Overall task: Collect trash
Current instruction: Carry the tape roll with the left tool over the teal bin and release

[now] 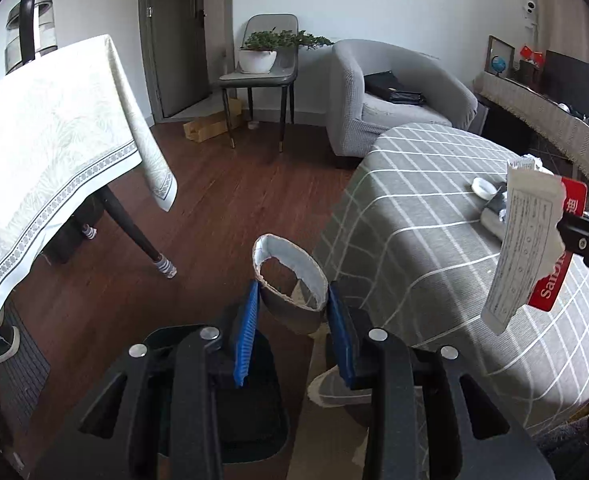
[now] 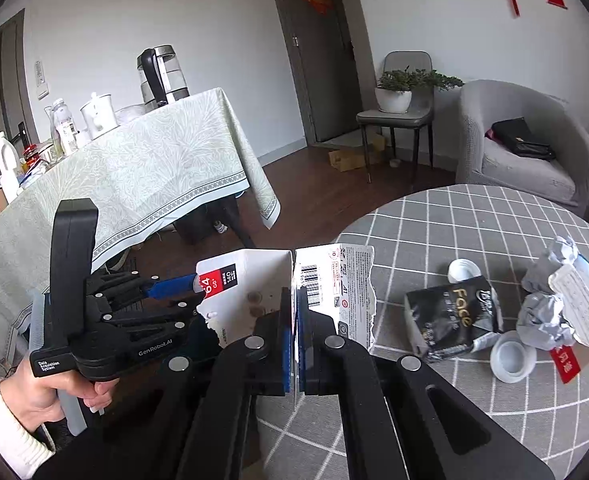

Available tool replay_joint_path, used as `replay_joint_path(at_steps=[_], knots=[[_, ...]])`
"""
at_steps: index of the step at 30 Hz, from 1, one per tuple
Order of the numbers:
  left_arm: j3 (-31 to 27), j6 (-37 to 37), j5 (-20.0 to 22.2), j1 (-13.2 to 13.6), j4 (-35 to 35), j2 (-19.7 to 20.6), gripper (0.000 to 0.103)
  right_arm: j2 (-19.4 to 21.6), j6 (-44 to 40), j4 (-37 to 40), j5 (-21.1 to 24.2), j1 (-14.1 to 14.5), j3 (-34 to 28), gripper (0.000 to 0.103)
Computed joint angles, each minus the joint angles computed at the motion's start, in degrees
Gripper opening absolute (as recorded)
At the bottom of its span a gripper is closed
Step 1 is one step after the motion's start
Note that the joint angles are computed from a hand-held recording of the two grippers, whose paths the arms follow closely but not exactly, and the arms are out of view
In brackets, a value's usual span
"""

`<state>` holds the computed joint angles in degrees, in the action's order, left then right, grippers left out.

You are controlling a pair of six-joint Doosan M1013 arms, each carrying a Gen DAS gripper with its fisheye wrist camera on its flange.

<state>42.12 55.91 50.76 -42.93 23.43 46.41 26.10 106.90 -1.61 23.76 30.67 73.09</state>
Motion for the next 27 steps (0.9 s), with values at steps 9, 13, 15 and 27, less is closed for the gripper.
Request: replay_joint_path(at_steps=[9, 13, 15, 27], knots=[[6.1, -0.9, 2.9, 3.0, -2.3, -1.9, 0.036, 6.2, -6.9, 7.1, 4.7, 2.1, -9.0, 0.002], [7.4, 0.0, 4.8, 4.2, -5.6, -2.2, 0.036, 9.0, -8.7, 9.1, 7.8, 2.9, -12.8, 0.002], [7.6, 0.2, 5.9, 4.7, -6.7, -2.1, 0.036, 10.4, -9.1, 9.6, 9.3, 3.2, -14.7, 0.002], [10.0, 3.6, 11.6, 7.0, -12.9, -1.9, 0.038, 16.7, -10.1, 13.2, 16.7, 4.2, -23.1, 0.002]])
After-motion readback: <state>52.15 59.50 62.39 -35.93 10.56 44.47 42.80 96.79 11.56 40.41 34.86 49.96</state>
